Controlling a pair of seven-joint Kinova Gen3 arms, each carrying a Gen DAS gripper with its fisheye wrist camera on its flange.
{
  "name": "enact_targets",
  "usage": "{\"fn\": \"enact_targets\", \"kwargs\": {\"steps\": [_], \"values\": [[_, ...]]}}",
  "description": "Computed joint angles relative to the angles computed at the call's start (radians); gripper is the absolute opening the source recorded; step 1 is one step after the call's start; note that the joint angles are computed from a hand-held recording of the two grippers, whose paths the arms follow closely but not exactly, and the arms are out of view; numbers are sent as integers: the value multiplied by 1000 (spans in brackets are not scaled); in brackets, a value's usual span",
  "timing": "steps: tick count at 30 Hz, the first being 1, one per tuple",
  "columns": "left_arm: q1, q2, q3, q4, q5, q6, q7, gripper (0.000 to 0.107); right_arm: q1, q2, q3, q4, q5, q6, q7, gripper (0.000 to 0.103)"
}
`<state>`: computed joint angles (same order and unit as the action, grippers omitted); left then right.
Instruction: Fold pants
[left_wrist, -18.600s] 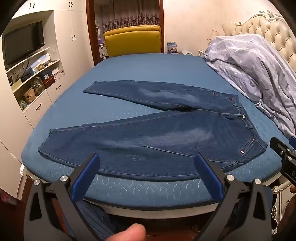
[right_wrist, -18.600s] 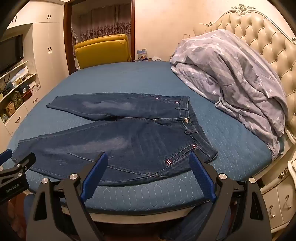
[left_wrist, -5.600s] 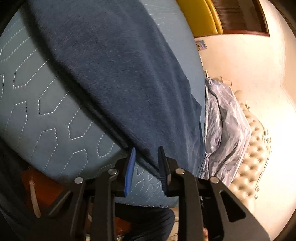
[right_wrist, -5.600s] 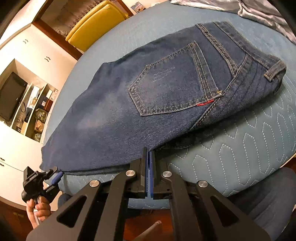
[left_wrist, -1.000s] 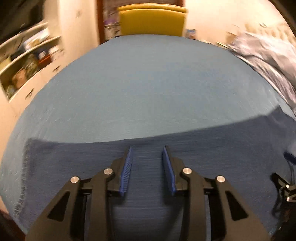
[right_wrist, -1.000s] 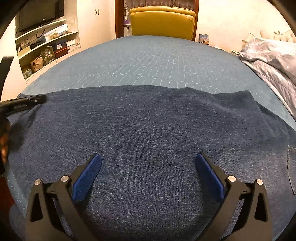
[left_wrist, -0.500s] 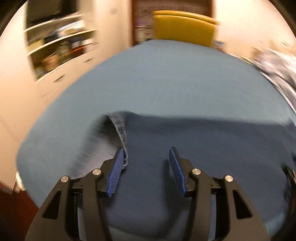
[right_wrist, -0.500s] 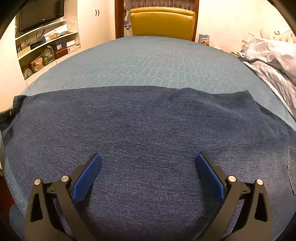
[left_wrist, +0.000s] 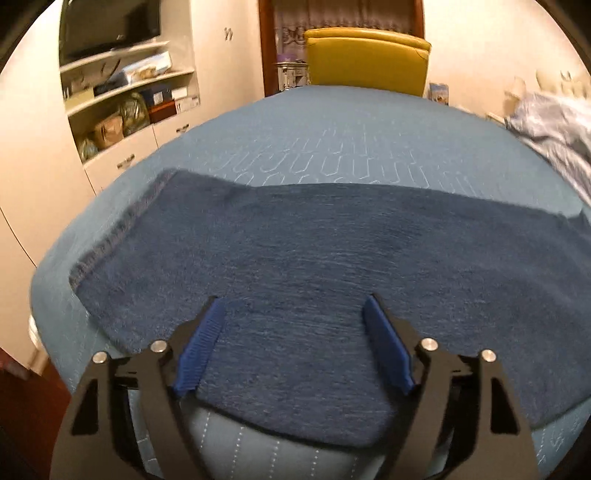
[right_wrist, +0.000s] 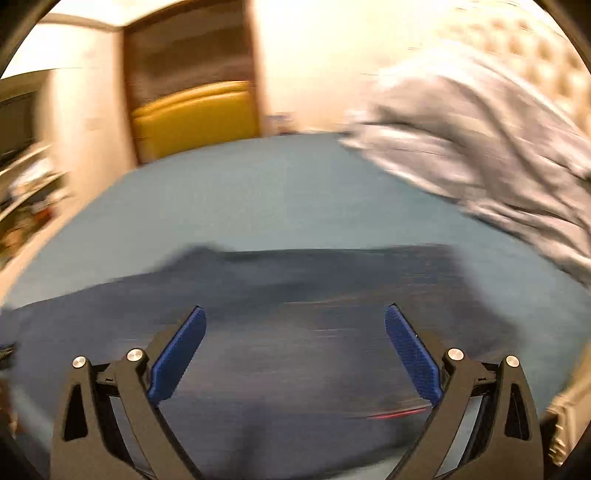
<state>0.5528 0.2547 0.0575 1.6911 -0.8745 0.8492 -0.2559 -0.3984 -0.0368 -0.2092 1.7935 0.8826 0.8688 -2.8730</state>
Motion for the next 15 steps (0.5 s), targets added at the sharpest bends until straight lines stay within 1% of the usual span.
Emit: {"fn": "enact_targets", "kwargs": {"steps": [1,2,3,4,5,6,7,8,9,10,12,13,14,15], "values": [[0,5,-9,-17,24,8,-28,80,27,-8,25,19,-14,12,30,89],[-11,7,-2,-39,64,33,-69,81,52,-6,63,46,-32,15,70,82],[-40,17,24,-79,104,73,-106,82,79,-2,83,64,-54,8,111,74],[-53,27,30,-122,145,114,-136,82,109,-1,102,88,-79,-15,152,71],[-47,39,23,-159,172,155,-150,82,125,-3,140,120,-114,-54,192,63],[-23,51,1,-191,183,193,-162,76,132,-17,161,147,-133,-95,233,63],[13,54,-20,-211,177,215,-160,63,144,-38,163,174,-136,-125,268,62],[35,59,-22,-227,164,220,-155,60,162,-42,147,188,-122,-140,288,62],[46,56,-6,-233,146,209,-152,60,195,-39,112,186,-118,-137,291,62],[51,53,18,-234,128,182,-154,60,210,-35,93,186,-113,-134,278,62],[62,54,38,-235,132,124,-201,60,208,-35,81,205,-74,-139,229,63],[57,67,63,-245,142,111,-242,60,197,-35,70,211,-48,-129,190,63],[58,84,70,-257,156,113,-279,61,205,-33,50,217,-26,-121,163,63],[76,104,58,-265,165,126,-300,62,195,-29,49,215,-14,-107,152,63]]}}
